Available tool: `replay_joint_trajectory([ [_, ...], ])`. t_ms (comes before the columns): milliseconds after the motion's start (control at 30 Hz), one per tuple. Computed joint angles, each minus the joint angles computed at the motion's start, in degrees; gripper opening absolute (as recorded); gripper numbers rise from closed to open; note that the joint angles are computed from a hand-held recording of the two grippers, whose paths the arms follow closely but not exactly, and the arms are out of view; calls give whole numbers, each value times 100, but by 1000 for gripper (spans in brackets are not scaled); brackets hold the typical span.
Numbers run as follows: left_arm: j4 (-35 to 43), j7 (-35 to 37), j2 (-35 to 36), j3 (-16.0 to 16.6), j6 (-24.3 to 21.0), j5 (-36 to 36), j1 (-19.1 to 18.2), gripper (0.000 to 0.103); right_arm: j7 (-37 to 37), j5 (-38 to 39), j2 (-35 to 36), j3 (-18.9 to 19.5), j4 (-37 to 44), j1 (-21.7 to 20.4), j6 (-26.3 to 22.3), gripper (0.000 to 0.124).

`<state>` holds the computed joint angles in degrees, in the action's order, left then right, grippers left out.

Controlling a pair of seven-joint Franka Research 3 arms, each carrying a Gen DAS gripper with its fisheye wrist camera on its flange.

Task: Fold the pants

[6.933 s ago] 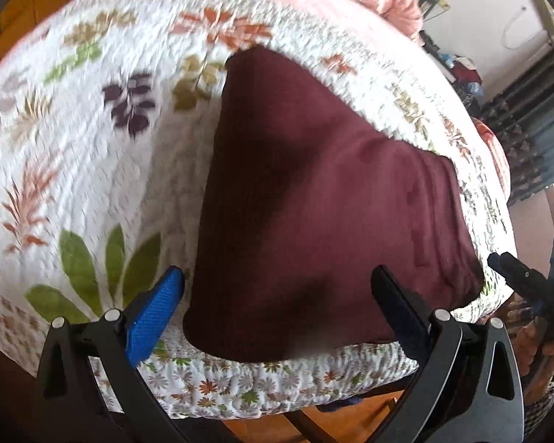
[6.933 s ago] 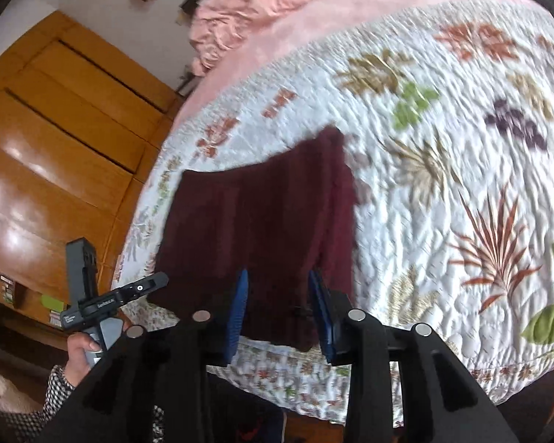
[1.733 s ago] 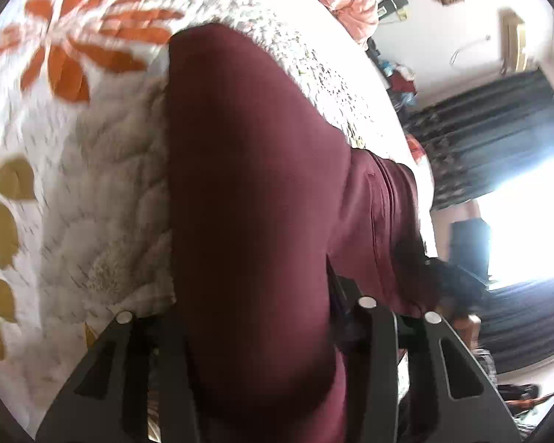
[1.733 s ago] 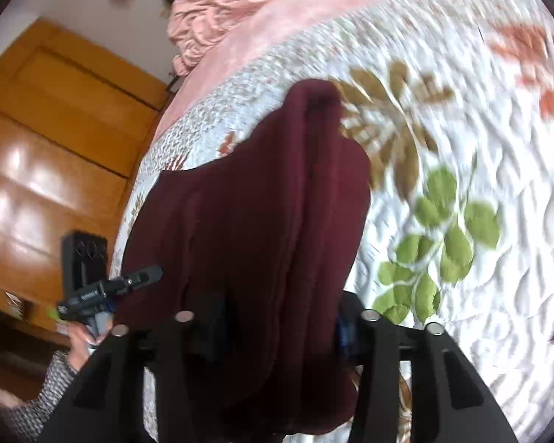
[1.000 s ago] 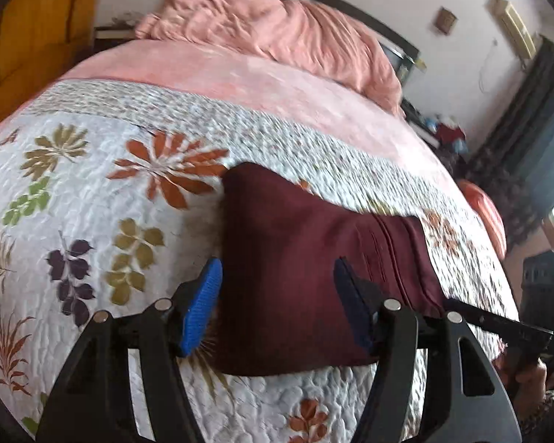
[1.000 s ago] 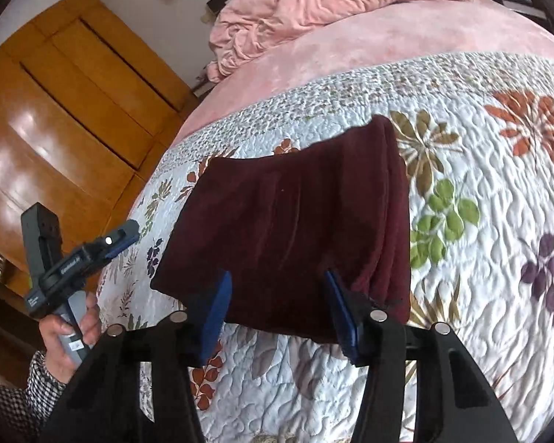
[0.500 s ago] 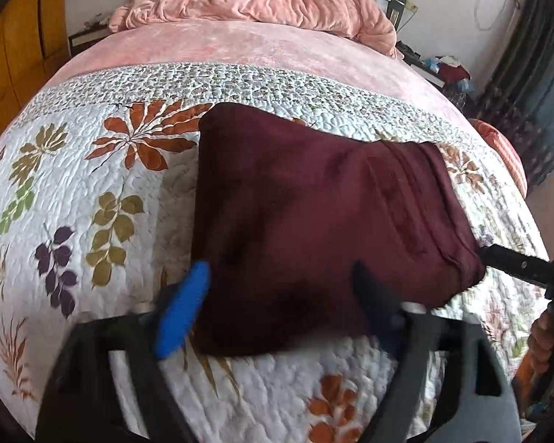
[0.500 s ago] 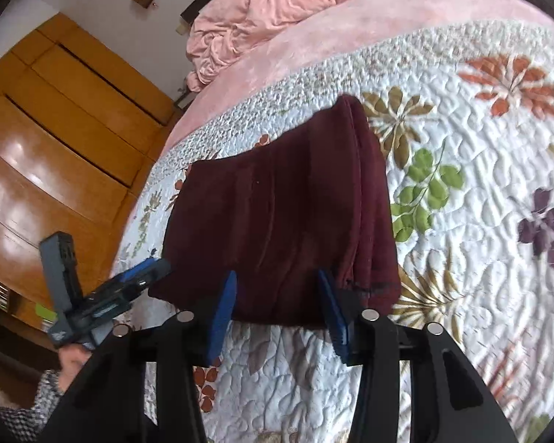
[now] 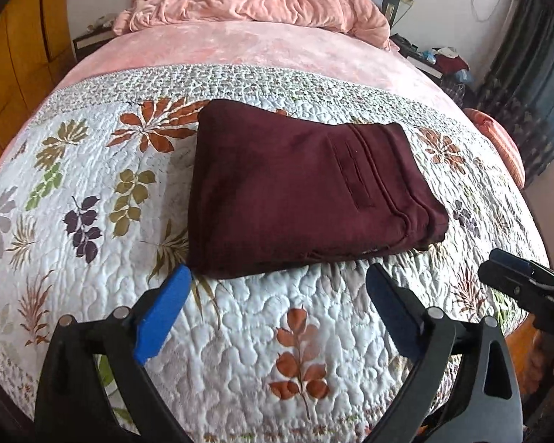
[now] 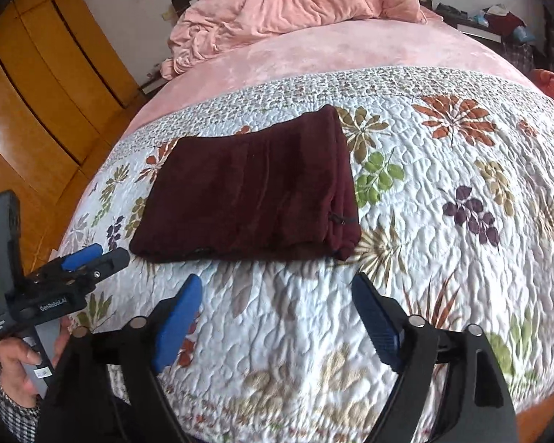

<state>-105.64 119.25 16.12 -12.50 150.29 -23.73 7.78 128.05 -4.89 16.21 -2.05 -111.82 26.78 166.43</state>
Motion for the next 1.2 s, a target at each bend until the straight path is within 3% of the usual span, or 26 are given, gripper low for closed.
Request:
replay_joint_trajectory([
  [67,-76,-90,-113,38,-67,83,-23,95,223,-195,-82,-119,-34,148,-73,98],
  [233,-342,-289,-387,170,41,320,-126,95,1231,-1211,-171,-448,96,483,-519,99],
  [367,-493,-357,-555,221,54,398,-165,95,1707,-1743,-207,-364,211,421,-967,99],
  [733,-909,-272,-953,316,246,463,-344,95,2224,-2000,-373,71,217,90,-1315,99],
  [1200,-954,-576,-1029,503,372,873,-449,95,2588,-2501,-272,192,601,181,-1958,99],
])
